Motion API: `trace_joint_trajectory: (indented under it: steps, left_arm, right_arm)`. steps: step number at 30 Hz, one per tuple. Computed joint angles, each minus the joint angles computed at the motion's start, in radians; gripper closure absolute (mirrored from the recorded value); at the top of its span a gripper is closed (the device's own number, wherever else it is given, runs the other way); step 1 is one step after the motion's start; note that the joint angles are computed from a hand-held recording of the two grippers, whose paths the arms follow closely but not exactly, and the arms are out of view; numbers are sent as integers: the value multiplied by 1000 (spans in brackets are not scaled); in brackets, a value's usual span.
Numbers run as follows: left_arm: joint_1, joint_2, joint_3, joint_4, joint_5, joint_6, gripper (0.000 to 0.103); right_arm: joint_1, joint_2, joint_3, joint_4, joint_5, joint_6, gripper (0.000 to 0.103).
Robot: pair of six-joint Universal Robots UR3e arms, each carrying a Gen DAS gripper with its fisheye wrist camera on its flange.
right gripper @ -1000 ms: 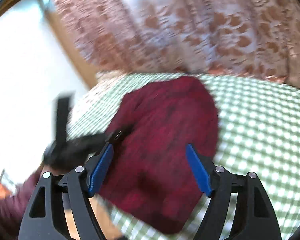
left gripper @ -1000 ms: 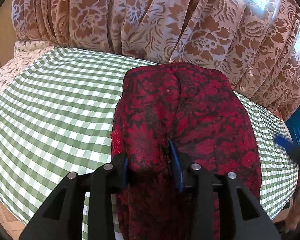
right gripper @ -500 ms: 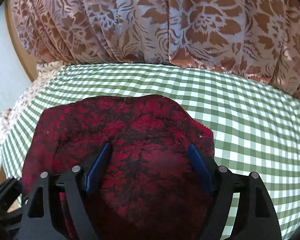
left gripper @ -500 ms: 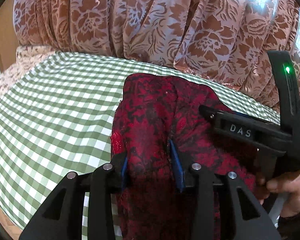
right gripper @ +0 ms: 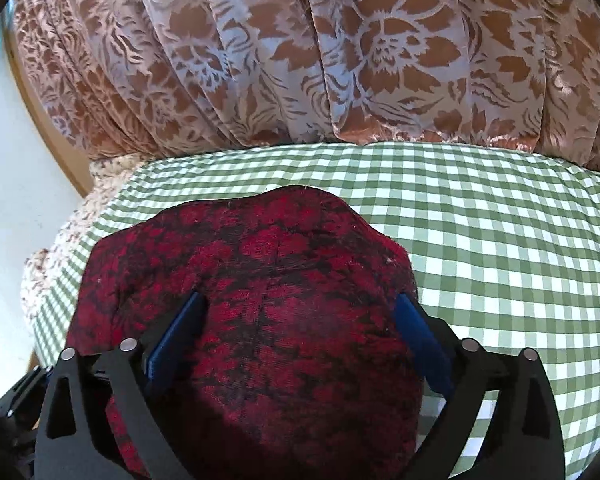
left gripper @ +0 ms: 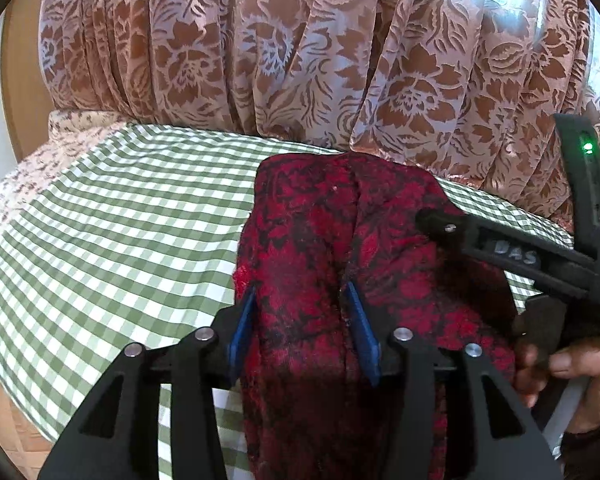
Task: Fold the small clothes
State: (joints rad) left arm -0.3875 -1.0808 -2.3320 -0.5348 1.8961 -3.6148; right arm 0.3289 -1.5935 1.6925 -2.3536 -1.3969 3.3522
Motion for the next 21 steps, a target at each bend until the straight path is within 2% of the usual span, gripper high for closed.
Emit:
trace_joint_trajectory:
  steps: [7,10,11,13,15,16,18,19,21]
  left_arm:
    - [-59,4,22,-54,82,-35,54]
    - [-53,-33,18,-53,89,-34,53]
    - [-45,-32,-1,-31,83,-32,48]
    - [-20,4,-42,-5,73,-52,37]
    - [20,84,-63,-32,21,-55,35]
    - [13,94,-63,-39,31,-53,30]
    - [-19,102,-55,-54,67,-49,28]
    - [-17,126,-57,-72,57,-37,25]
    - [49,219,-87,-109,-36,20,16]
  right_arm:
    - [12,-100,10,56,-20,-48,5]
    - [69,-27,-62,167,-73,-98,5]
    - [78,0,-57,164,-82,-100,3]
    - [42,-9,-16,131,-28,-81,3]
    - [6,-35,-17,163,26,-101,3]
    - [-11,-53,-8,167,52,-112,3]
    - [-91,-125,33,198,160,-142,3]
    - [-126,-155,54,215,205,-151,3]
    - [-223,-245,117,276,306,-204,3]
